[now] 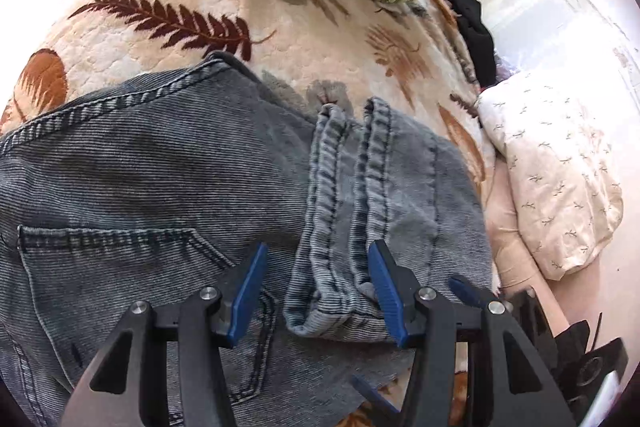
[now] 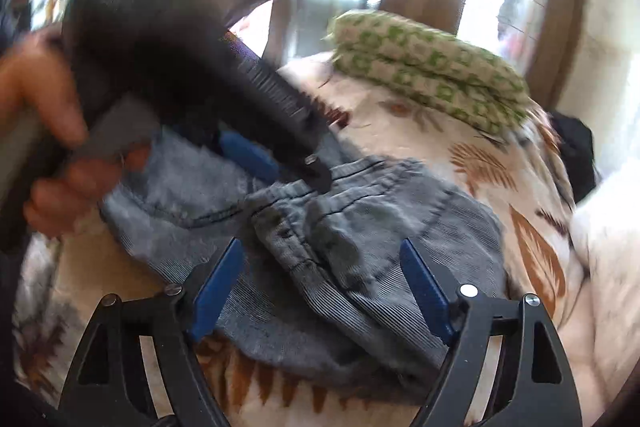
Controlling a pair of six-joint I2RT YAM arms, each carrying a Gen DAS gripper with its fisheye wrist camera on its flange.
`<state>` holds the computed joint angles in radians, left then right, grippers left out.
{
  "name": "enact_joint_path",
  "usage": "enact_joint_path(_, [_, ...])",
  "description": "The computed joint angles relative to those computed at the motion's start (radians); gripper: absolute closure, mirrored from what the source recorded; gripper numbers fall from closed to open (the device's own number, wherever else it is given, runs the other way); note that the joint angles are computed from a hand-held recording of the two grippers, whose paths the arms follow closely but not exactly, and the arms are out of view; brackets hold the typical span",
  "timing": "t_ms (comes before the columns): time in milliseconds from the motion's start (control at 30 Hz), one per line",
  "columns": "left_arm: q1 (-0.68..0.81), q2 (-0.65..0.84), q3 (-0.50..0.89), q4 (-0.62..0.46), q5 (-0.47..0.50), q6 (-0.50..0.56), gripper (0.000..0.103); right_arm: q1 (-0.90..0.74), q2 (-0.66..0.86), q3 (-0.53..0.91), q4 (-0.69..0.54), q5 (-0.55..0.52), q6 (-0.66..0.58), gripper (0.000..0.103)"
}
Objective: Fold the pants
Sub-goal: 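Carry the held hems over the jeans toward the waistband with the right gripper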
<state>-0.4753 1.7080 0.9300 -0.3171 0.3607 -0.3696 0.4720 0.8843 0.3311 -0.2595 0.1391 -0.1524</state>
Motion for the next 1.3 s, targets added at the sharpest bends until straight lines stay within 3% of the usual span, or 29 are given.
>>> enact_joint_path(33, [0.000, 0.004, 0.006, -0.011, -0.001, 0.005, 0.048, 0.019, 0.076, 0.005, 0.046, 0.033, -0.017, 0.032])
enact_joint_path(67, [0.002, 0.004, 0.006, -0.018, 0.001, 0.010, 0.048, 0.026, 0.150, 0.018, 0.078, 0.051, -0.024, 0.064])
enact_joint_path(100, [0.002, 0.003, 0.008, -0.026, 0.002, 0.016, 0.048, 0.018, 0.199, 0.032, 0.093, 0.054, -0.011, 0.082])
enact_joint_path(167, [0.005, -0.002, 0.006, -0.034, 0.009, 0.024, 0.047, -0.016, 0.163, 0.035, 0.074, 0.015, 0.029, 0.086])
enact_joint_path(267, [0.032, -0.031, -0.019, -0.008, 0.089, -0.010, 0.037, -0.046, -0.014, 0.042, -0.054, -0.027, 0.043, 0.088])
enact_joint_path(333, [0.026, -0.038, -0.018, 0.002, 0.114, -0.037, 0.037, -0.081, -0.145, 0.049, -0.169, -0.076, 0.037, 0.088])
enact_joint_path(533, [-0.066, 0.027, 0.031, 0.007, 0.054, -0.088, 0.037, -0.114, -0.259, 0.031, -0.283, -0.126, 0.039, 0.088])
enact_joint_path(633, [-0.107, 0.072, 0.057, 0.009, -0.011, -0.114, 0.042, -0.124, -0.261, 0.018, -0.277, -0.147, 0.032, 0.088])
enact_joint_path(700, [-0.141, 0.075, 0.067, 0.004, -0.089, -0.121, 0.063, -0.111, -0.259, 0.010, -0.279, -0.146, 0.030, 0.088])
enact_joint_path(767, [-0.162, 0.048, 0.059, 0.007, -0.143, -0.107, 0.091, -0.093, -0.262, 0.011, -0.281, -0.134, 0.039, 0.088])
enact_joint_path(867, [-0.156, -0.044, 0.017, 0.016, -0.184, -0.089, 0.092, -0.099, -0.276, 0.026, -0.282, -0.151, 0.037, 0.087])
enact_joint_path(1000, [-0.103, -0.195, -0.107, 0.081, -0.191, -0.108, 0.093, 0.027, -0.269, 0.029, -0.254, -0.090, 0.070, 0.087])
enact_joint_path(1200, [-0.039, -0.145, -0.235, 0.165, -0.204, -0.114, 0.090, 0.158, -0.018, -0.039, -0.069, -0.071, 0.083, 0.081])
enact_joint_path(1300, [-0.032, -0.197, -0.266, 0.174, -0.204, -0.087, 0.087, 0.116, -0.065, -0.016, -0.136, -0.125, 0.085, 0.072])
